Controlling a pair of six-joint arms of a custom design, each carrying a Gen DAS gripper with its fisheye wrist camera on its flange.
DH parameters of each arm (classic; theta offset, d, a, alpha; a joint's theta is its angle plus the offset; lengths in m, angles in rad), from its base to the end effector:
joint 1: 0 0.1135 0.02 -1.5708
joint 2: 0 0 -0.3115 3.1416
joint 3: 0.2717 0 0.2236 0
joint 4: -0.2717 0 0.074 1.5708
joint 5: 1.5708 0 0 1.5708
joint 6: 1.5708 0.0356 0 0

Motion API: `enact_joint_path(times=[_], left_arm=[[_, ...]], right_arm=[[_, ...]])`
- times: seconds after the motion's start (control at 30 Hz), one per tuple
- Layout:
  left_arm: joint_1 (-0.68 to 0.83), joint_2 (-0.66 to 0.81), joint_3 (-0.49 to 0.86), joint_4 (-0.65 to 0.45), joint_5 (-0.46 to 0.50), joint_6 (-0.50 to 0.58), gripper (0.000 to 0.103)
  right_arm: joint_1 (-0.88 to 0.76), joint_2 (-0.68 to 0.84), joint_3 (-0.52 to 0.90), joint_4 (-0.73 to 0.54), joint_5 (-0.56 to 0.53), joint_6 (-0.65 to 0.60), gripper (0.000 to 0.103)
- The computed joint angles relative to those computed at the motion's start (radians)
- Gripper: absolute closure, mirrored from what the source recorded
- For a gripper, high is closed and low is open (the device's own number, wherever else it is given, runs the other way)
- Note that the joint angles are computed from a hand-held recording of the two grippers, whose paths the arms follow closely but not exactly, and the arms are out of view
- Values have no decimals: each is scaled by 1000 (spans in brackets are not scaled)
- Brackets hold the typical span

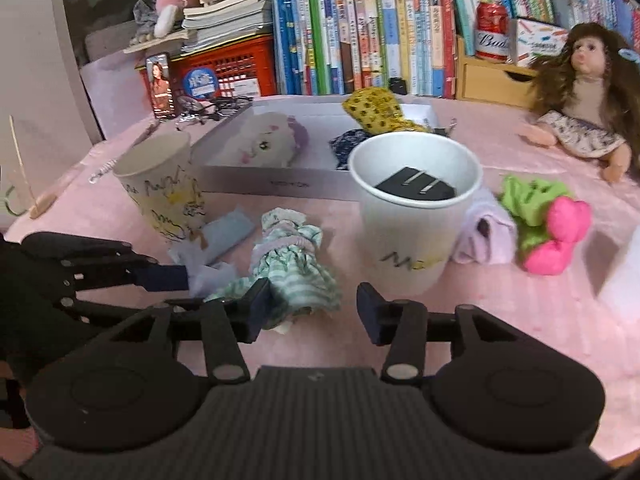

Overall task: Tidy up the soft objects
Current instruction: 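Close the right gripper on the green plaid cloth while the left gripper grasps the crumpled paper, then carry the green plaid cloth and crumpled paper over the white tray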

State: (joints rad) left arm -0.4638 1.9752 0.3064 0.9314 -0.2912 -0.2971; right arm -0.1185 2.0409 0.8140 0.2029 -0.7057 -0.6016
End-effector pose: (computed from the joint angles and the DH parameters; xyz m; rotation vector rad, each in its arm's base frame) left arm 0.2382 -0.1077 0.1070 0.0421 2.2710 -0.0639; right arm 0.3431 -0.0176 0.1223 -0.7928 2.2100 0.5742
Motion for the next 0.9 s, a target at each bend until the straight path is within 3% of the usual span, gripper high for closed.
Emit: enact_joint_path(times=[0.1,0.17,0.27,0.47,0.67,0.9], left_arm=[[-6,-10,1,-14,-14,3,75],[-10,-25,-5,-20,-26,10,75],[-13,-72,-21,-37,-41,16,76],[-31,-217,-36,-111,-61,47,76],[27,-408,8,-267,5,82,76],[168,-534,129,-451,84,136,76]], right_arm=[[10,16,28,-41,-13,9,41],[16,17,45,-83,-10,19,86],[47,-33,18,-66,92,70,90],[25,-118,6,-112,15,43,90],[4,-159,72,-182,-50,72,90],[-2,-151,203,-245,-107,164,90]])
